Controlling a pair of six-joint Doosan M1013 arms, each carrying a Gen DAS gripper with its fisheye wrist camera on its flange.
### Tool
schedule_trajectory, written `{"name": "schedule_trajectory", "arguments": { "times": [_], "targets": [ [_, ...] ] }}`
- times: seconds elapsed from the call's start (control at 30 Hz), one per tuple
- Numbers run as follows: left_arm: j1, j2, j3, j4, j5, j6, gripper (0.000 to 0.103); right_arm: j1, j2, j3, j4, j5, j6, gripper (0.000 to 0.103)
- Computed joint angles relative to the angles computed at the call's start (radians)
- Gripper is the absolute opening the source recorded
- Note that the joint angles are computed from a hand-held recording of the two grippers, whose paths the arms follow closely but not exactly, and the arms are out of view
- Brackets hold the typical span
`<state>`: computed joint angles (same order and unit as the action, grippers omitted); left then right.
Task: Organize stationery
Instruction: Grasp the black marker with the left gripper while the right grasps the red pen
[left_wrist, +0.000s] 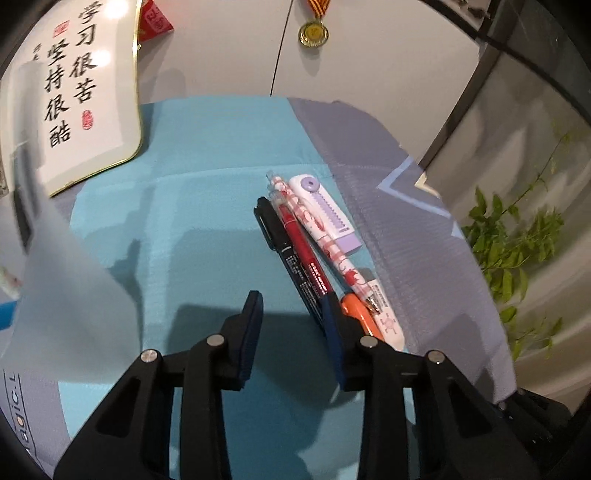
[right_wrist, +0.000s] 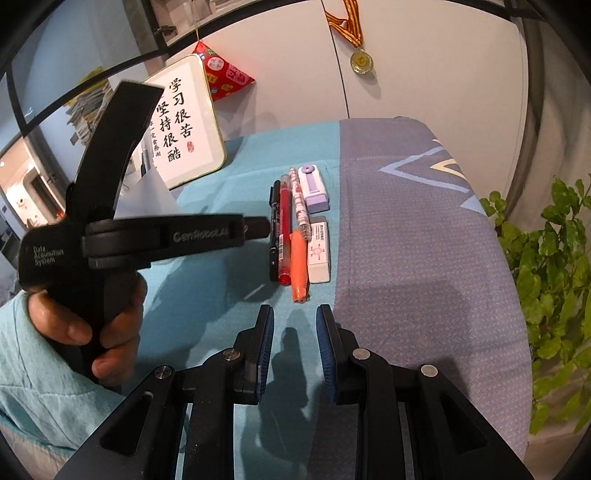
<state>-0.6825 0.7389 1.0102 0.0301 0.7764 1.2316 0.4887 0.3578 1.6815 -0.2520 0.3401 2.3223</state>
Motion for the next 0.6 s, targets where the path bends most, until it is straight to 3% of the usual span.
{"name": "schedule_trajectory", "arguments": {
  "times": [0.13, 0.23, 0.37, 0.43, 0.6],
  "targets": [
    [-0.004, 0.010, -0.011, 0.021, 0.002, -0.008, 0.029, 0.001, -0.003, -0.001, -0.003, 0.013, 0.011, 0.026],
    [-0.010, 0.006, -0.008, 0.074, 0.030, -0.010, 0.019, 0.000, -0.004, 0.000, -0.022, 0.018, 0.037, 0.026],
    [-0.004, 0.000, 0.000, 0.063, 0.045, 0.011, 0.017, 0.000, -0.004, 0.001, -0.044, 0.013, 0.059, 0.026],
    [-0.009, 0.005, -0.009, 0.097, 0.058, -0.002, 0.008, 0.001, -0.002, -0.004, -0.036, 0.013, 0.045, 0.026],
    [-0.006, -0.004, 0.003, 0.085, 0.062, 0.017, 0.007, 0.004, -0.002, -0.005, -0.017, 0.004, 0.003, 0.026]
  ]
}}
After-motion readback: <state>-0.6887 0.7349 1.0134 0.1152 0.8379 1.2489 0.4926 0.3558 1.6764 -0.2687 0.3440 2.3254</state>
